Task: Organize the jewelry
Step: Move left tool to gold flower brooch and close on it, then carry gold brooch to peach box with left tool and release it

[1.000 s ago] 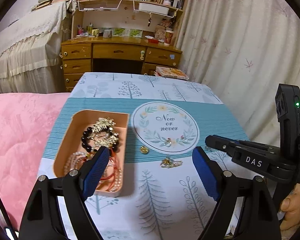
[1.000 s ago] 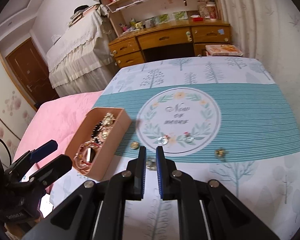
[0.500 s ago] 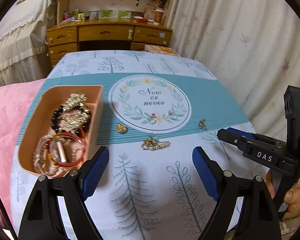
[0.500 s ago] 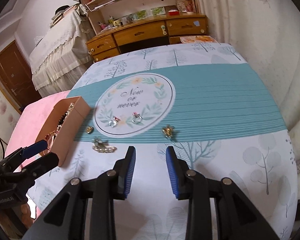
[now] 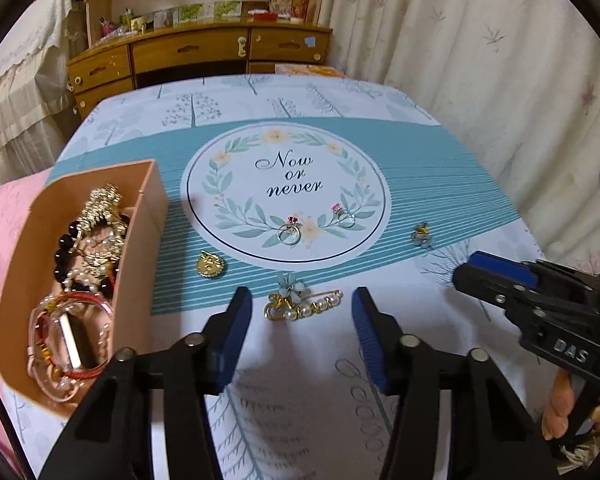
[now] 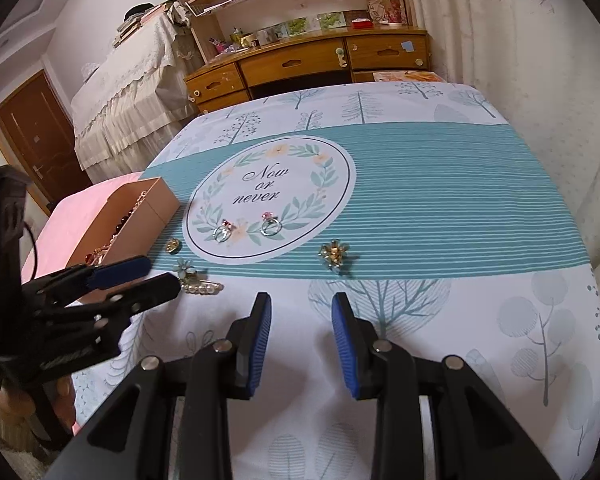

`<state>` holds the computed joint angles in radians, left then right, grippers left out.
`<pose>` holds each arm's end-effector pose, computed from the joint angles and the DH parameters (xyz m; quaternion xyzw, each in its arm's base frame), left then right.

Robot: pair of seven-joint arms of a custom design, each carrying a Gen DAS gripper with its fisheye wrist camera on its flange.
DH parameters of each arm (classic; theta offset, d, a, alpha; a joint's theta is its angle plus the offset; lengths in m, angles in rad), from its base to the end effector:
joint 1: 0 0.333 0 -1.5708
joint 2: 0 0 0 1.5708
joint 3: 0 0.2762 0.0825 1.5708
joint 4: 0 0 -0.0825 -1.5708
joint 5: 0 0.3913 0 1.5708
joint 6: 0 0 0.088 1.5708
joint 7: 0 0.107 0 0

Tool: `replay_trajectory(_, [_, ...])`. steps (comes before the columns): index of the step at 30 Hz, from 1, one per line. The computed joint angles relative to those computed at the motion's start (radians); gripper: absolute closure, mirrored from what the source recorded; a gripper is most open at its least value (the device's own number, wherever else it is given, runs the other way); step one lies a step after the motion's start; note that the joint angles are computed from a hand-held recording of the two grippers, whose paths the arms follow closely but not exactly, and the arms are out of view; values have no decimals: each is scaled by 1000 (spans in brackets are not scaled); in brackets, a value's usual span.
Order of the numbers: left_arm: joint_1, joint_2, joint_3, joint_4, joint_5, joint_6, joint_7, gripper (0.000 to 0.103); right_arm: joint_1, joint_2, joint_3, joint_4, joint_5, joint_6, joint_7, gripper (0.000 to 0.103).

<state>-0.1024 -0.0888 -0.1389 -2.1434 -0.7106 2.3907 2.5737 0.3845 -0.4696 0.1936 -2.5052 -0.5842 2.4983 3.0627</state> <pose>0.5440 -0.1407 0.4358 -0.3582 0.8795 -0.3110 0.0385 0.3849 0.2565 0.4533 -0.4736 0.8152 -0.2040 0.2636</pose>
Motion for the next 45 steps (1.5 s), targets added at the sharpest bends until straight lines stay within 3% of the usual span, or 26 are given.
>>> replay_trajectory(8, [-7, 55, -15, 31, 34, 28, -35, 59, -14, -12, -15, -28, 8, 7, 5, 71])
replay_trajectory(10, [-7, 69, -16, 43, 46, 15, -45, 73, -17, -6, -22, -28, 13, 9, -2, 71])
replay_trajectory(15, [0, 94, -16, 65, 41, 1, -48, 81, -10, 31, -48, -13, 55, 25, -60, 71])
replay_trajectory(28, [9, 71, -13, 50, -40, -3, 23, 82, -35, 93, -68, 39, 100, 40, -122, 71])
replay_trajectory(32, [10, 42, -5, 38, -88, -7, 64, 82, -40, 139, -54, 88, 88, 6, -138, 71])
replay_trajectory(36, [18, 24, 10, 45, -144, -36, 88, 82, -41, 178, -36, 137, 50, -52, -129, 72])
replay_trajectory(38, [24, 14, 18, 49, -167, -51, 97, 82, -37, 190, -31, 154, 35, -83, -127, 84])
replay_trajectory(39, [27, 9, 22, 50, -176, -62, 98, 82, -34, 192, -31, 157, 31, -90, -125, 85])
replay_trajectory(45, [63, -20, 60, 76, -246, -138, 108, 82, -25, 160, -43, 139, 46, -51, -100, 85])
